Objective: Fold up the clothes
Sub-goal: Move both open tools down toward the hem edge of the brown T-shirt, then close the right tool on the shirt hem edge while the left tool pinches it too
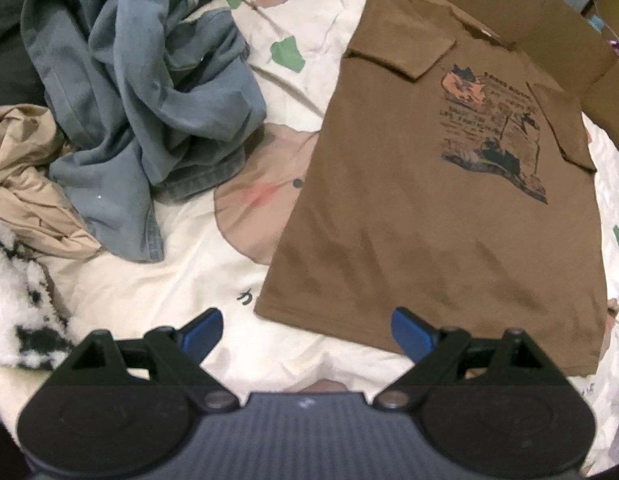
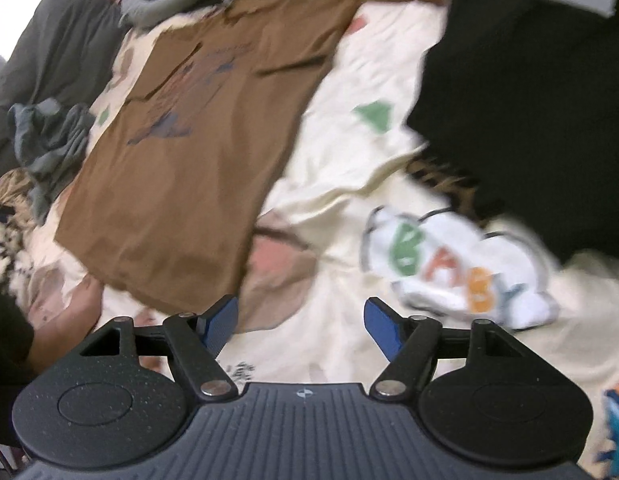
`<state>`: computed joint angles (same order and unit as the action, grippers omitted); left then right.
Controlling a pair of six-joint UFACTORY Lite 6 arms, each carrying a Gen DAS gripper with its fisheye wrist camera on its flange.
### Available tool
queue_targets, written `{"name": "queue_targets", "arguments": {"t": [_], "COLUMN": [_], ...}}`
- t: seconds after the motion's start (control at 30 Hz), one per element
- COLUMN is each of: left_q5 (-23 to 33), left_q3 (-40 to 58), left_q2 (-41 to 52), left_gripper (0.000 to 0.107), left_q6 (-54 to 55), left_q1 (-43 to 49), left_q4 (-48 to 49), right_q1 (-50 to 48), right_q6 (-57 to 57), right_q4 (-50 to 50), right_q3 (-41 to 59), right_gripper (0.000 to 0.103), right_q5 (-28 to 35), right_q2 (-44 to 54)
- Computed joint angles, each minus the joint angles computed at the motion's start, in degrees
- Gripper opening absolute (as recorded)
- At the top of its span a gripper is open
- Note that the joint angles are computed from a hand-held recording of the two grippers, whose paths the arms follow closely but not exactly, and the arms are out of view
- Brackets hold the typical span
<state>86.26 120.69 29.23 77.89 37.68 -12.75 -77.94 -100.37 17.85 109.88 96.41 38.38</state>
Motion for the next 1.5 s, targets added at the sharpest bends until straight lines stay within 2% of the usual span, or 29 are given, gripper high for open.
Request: {"name": "queue_targets", "arguments": {"t": [0.1,0.17,0.3,0.57,0.63,0.7,0.87,1.0,1.23,1.3,1.5], "left_q5": [-1.88,-3.07,-5.25,-8.96,-9.73,-10.28,-11.23,-10.98,-10.84,-10.94,-12.68], "left_q3": [0.25,0.78,1.66,-0.81,-1.79,-2.28,-3.07,-2.22,-0.72,-0.75,-4.21], "left_q2": [1.58,2.87,5.15,6.3,6.15,6.26,6.44,7.06,8.25,8.46,6.99], "left_gripper": [0.093,0.092,0.092,0.092,0.092,0.092,0.092,0.092,0.092,0.092,0.092], "left_q6": [-0.63,-1.07,-1.75,-0.83,-0.65,-0.52,-0.64,-0.61,-0.98,-1.36,-0.71], "left_q1": [-0.35,-0.53,-0.68,-0.94,-1.15,-1.47,-2.13,-2.35,-2.46,-2.47,-3.03], "left_q4": [0.54,0.94,2.06,4.37,4.73,4.97,5.18,4.98,5.05,5.22,5.89], "right_q1": [2.22,3.44,5.6,6.3,6.29,6.28,6.49,6.5,4.21,3.53,3.54], "right_q6": [-0.61,-0.52,-0.02,2.22,3.82,5.82,9.53,11.13,15.69,17.38,21.01], "right_q4": [-2.77,-3.82,-6.21,-7.28,-6.72,-6.15,-5.4,-5.1,-1.98,-1.19,-1.03], "right_q3": [-10.65,-15.95,-25.6,-37.57,-39.02,-40.45,-44.59,-46.18,-41.6,-40.87,-42.05], "right_gripper": [0.063,0.062,0.045,0.043,0.039,0.03,0.029,0.029,0.03,0.03,0.03], "right_q5": [-4.18,-6.09,-9.34,-16.5,-17.6,-18.85,-21.41,-20.23,-8.55,-7.84,-12.3], "right_q2": [-4.34,-6.4,-10.21,-13.39,-13.35,-13.31,-14.01,-14.76,-12.05,-11.04,-8.5]}}
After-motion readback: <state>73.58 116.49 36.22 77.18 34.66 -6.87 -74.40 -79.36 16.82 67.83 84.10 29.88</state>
